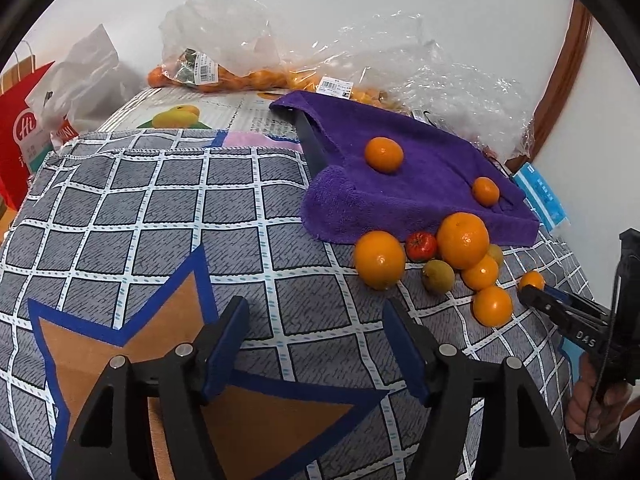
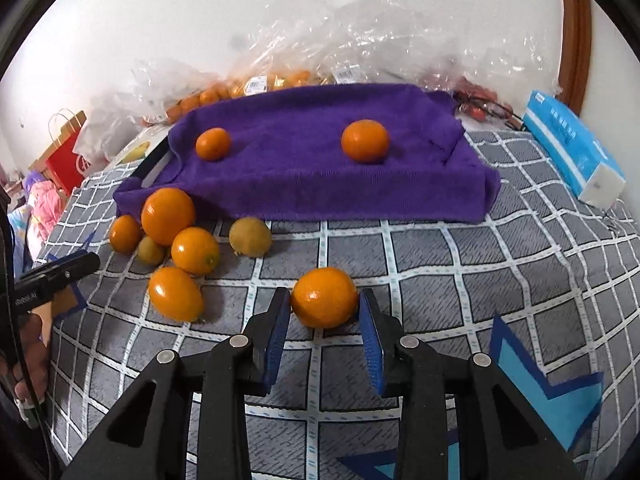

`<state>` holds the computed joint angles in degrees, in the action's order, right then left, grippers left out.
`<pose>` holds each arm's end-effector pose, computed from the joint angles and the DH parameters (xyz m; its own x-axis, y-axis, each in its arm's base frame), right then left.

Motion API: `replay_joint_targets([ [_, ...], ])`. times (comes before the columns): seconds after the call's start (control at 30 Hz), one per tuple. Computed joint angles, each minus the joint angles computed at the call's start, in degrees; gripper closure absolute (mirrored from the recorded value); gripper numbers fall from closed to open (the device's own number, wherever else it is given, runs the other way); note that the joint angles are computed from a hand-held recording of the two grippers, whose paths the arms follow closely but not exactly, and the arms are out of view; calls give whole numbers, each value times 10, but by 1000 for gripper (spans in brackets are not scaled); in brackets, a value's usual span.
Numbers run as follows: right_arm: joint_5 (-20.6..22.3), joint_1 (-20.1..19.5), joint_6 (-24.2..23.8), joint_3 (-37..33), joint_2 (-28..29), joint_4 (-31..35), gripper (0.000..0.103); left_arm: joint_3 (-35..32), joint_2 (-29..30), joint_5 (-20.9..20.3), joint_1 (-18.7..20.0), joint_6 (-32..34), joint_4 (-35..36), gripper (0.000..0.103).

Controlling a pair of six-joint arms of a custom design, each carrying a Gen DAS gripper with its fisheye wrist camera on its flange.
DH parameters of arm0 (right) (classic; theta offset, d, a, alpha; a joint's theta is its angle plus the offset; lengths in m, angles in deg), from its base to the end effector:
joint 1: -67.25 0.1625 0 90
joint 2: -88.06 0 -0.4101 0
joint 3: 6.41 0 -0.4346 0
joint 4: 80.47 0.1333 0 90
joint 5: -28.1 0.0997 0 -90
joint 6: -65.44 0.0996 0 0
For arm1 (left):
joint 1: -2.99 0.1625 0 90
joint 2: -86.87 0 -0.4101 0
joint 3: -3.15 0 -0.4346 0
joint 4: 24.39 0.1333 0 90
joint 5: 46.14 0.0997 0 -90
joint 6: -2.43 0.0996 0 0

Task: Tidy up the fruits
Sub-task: 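Grasp a large orange with the left gripper while the right gripper holds its orange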

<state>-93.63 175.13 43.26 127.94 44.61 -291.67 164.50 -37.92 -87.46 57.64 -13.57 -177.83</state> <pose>0.2059 -0.3746 -0.0129 -0.7249 -0.3182 0.6109 -0.5818 0.7576 -0.2958 0.0345 -0.3111 0.2268 -0.8488 -0.0995 -0.5193 0.2935 0.7283 -0.6193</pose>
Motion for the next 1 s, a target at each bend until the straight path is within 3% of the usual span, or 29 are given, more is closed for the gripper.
replay_joint_targets([
  [0.3,-28,10,-30,-23,31,-30,69,0,-7,-18,7,14,-10,34],
  [0.43,-11,7,-36,-11,28,-69,69,2,-21,-11,-1,-11,12,36],
  [0.57,32,-11,-28,10,8,-90,69,-6,-1,-55,-7,-42,-3,37],
  [0.7,28,-6,-29,6,12,-89,69,-29,88,18,-41,-87,0,43],
  [0.8,30,-2,-37,9,16,-103,69,-48,163,31,-30,-74,-56,45],
  [0.93,28,-4,-32,11,16,-109,69,-53,227,74,-24,-62,-104,64],
  [1.0,32,-8,-29,14,13,-112,69,-50,223,76,-25,-64,-108,72],
])
